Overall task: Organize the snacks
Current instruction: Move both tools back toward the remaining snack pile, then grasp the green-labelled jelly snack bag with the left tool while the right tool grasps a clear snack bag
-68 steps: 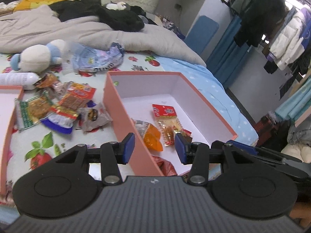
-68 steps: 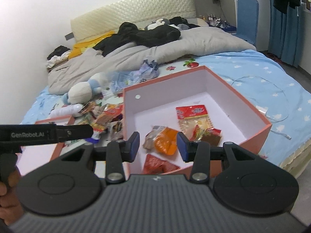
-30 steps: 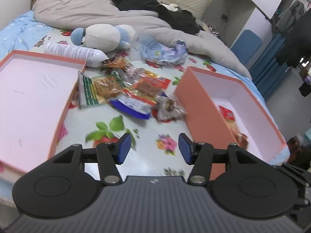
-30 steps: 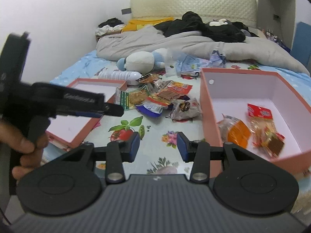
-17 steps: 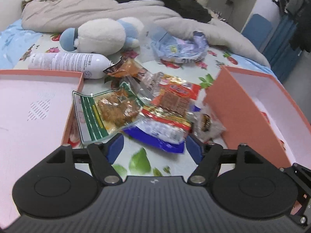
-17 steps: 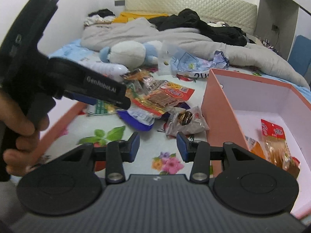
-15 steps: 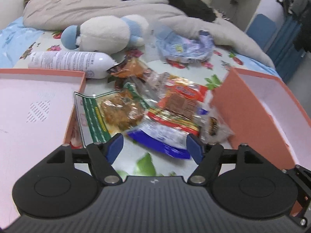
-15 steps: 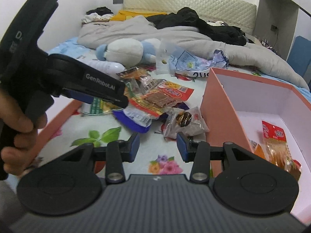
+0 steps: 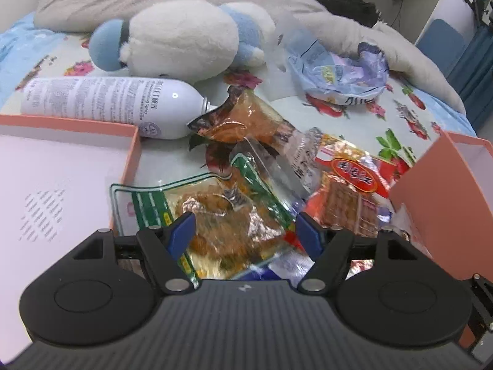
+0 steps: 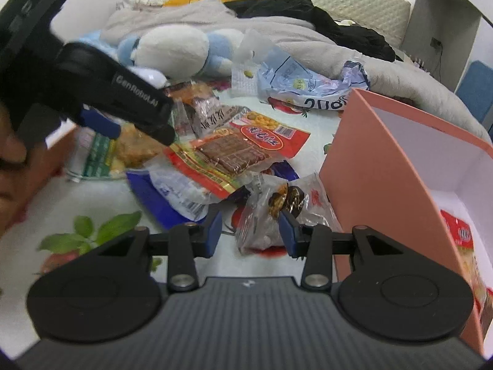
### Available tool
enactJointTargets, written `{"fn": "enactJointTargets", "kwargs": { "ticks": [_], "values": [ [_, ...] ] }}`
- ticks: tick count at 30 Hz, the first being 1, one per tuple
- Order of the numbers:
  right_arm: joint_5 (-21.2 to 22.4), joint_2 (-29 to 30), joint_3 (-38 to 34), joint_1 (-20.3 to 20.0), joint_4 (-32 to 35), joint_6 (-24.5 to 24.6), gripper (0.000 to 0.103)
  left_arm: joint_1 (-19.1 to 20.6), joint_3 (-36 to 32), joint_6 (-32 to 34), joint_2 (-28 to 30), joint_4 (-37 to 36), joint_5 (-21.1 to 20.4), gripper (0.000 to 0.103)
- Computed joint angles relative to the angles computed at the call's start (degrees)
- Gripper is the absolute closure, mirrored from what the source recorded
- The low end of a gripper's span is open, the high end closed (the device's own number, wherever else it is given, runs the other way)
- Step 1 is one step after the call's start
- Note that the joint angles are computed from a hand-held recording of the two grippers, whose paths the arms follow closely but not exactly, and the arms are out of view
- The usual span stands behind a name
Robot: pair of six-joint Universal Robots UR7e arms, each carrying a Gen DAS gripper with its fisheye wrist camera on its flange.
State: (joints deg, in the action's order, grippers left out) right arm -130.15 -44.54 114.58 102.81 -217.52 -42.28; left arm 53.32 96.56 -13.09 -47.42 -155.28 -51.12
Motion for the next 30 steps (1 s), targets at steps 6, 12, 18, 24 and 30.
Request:
{"fn": "enactJointTargets", "kwargs": {
  "ticks": [6, 12, 18, 24, 30],
  "values": [
    [-0.27, 1.39, -1.76, -1.12, 2.3, -0.55, 0.058, 0.36, -0.6, 3.55, 2.28, -3.51, 0.99, 0.027],
    [-0.11, 0.92, -2.94, -1.69, 4.81, 0.33, 0.068, 0.0, -1.12, 6.94, 3.76, -4.12, 3.21, 0.028],
    [-0.39, 1.13, -2.78, -1.52, 4.02, -0.47, 0.073, -0.63, -1.46, 7.68, 4.36, -2.67, 5.42, 0.033],
    [0.31, -0.65, -2.08, -1.48, 7.15, 2.33, 0.08, -1.14, -1.52, 8.16, 3.91, -0.46, 6.33, 0.066],
    [1.63, -3.4, -0.09, -1.24, 10.25, 5.23, 0.089, -2.61, 0.22, 6.62, 3.29, 0.46, 8.31, 0.077]
  ]
}}
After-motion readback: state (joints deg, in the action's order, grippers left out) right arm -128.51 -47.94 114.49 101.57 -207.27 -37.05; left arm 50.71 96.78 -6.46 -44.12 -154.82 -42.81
